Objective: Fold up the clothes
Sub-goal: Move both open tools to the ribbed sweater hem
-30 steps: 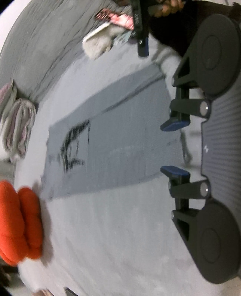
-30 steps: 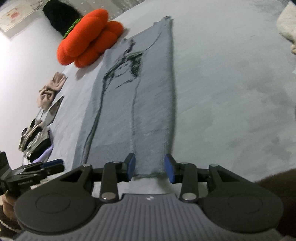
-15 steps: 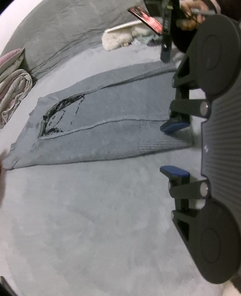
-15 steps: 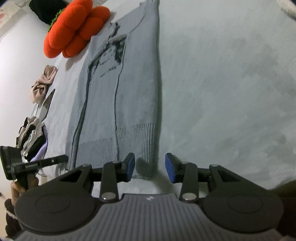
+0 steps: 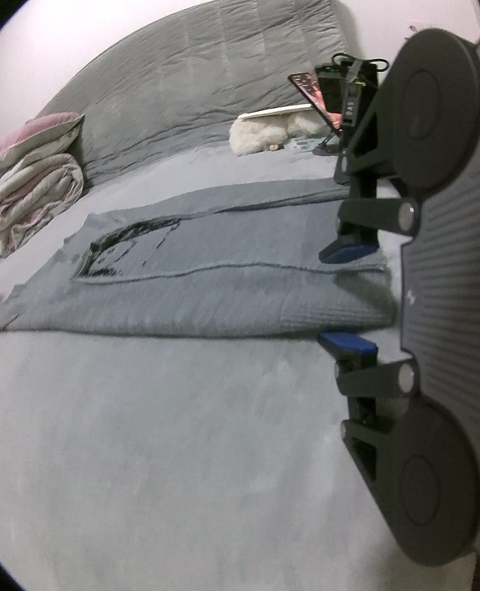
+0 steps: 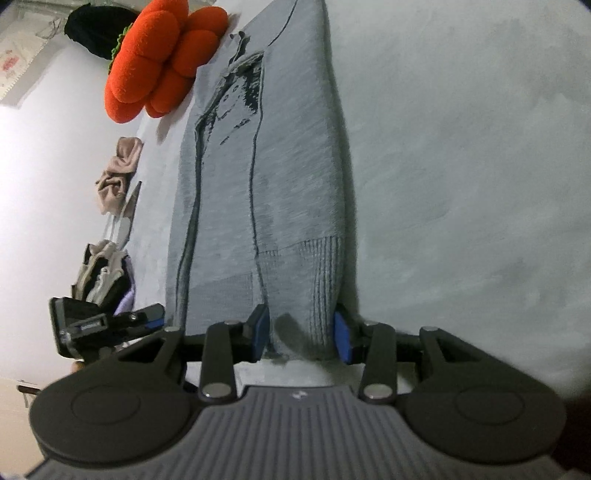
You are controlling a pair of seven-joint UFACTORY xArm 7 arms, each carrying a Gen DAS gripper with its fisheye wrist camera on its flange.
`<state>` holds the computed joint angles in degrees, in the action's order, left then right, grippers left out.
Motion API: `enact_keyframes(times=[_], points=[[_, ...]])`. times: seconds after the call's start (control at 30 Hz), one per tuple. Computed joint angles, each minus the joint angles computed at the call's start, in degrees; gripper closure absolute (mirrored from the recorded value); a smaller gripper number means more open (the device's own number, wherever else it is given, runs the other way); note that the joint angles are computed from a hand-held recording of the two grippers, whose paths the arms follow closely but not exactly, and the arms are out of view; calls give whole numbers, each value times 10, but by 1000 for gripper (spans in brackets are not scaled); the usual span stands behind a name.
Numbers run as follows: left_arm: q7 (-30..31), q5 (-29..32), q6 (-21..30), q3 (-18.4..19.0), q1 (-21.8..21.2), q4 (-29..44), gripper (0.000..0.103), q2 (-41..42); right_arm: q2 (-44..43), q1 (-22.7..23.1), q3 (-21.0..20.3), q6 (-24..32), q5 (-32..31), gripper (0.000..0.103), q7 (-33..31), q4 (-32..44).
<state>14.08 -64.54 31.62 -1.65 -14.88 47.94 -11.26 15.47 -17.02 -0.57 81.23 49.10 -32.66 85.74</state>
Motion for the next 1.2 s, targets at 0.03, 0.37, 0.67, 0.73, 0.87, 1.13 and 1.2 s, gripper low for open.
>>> enact_keyframes(times=[0.03, 0.37, 0.67, 0.73, 0.87, 1.13, 1.2], points=[[2, 0, -1, -1, -1, 0, 63, 0, 2, -2, 0, 5, 4, 61, 1, 1], [19, -18, -3, -1, 1, 0, 63, 5, 8, -5, 2, 9, 15, 61, -2, 4], [39, -38, -1, -2, 0, 1, 63, 8, 5, -5, 3, 5, 20, 61, -7, -5], [44, -45, 3, -1, 1, 3, 63, 10, 3, -5, 3, 3, 21, 61, -8, -9], [50, -58, 9, -2, 4, 5, 63, 14, 3, -4, 2, 3, 22, 61, -12, -10], [60, -67, 14, -6, 7, 6, 63, 15, 1, -5, 1, 4, 22, 61, -20, -12], [62, -68, 17, -6, 7, 7, 63, 16, 0, -4, 1, 4, 23, 61, -21, -14]])
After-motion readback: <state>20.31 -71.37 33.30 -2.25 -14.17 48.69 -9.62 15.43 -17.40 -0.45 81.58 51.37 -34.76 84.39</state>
